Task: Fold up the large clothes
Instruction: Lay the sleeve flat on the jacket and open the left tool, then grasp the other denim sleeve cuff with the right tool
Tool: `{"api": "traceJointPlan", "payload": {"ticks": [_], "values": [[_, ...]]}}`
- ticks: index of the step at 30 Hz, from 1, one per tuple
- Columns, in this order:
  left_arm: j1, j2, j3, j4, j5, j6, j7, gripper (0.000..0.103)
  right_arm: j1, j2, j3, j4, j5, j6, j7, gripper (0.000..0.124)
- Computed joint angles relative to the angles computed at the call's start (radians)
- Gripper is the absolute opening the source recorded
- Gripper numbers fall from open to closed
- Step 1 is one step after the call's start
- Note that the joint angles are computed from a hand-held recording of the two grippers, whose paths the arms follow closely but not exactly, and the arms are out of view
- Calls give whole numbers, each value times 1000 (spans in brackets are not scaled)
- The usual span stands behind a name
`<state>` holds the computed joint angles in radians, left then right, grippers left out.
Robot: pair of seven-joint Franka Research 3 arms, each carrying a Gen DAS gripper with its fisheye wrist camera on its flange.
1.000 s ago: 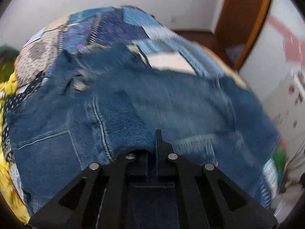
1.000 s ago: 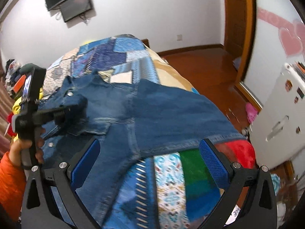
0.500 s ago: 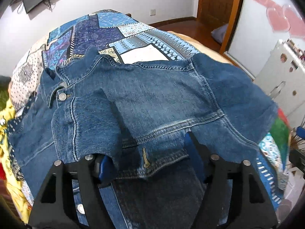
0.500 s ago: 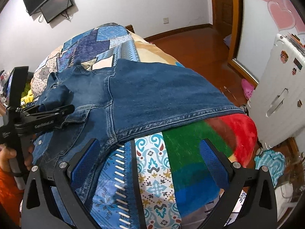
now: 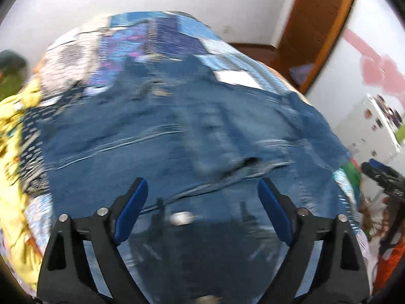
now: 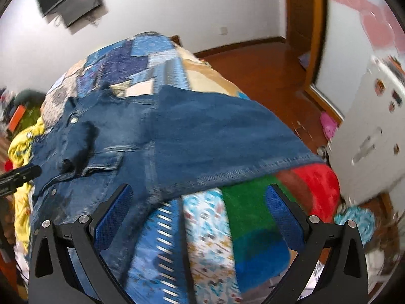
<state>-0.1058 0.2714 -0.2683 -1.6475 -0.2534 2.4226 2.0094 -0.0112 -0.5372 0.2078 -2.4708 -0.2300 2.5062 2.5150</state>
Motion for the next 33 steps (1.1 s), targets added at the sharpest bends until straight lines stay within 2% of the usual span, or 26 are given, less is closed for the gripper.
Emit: {"api": "traceJointPlan", "payload": {"ticks": [4, 11, 18, 21, 23, 27, 33], "values": [[-5, 13, 70, -5, 154, 51, -140, 90, 23, 100, 10, 111, -38, 22, -73, 103], [70, 85, 67, 45, 144, 35, -195, 90, 143, 349, -22, 356, -49, 61, -263, 103], [97, 179, 52, 124, 151, -28, -199, 90, 266, 601, -78, 622, -36, -61, -449, 103], [106, 187, 41, 108, 141, -12, -191, 90, 306, 680, -106, 710, -31, -125, -510, 103], [114, 180, 33, 85, 124, 19, -185, 90, 329, 722, -128, 758, -25, -166, -541, 103], [128, 179, 23, 73, 99, 31, -172, 91, 369, 782, -172, 824, -54, -239, -553, 103], [112, 174, 35, 63, 124, 46, -190, 92, 351, 716, -214, 729, -65, -224, -466, 103]]}}
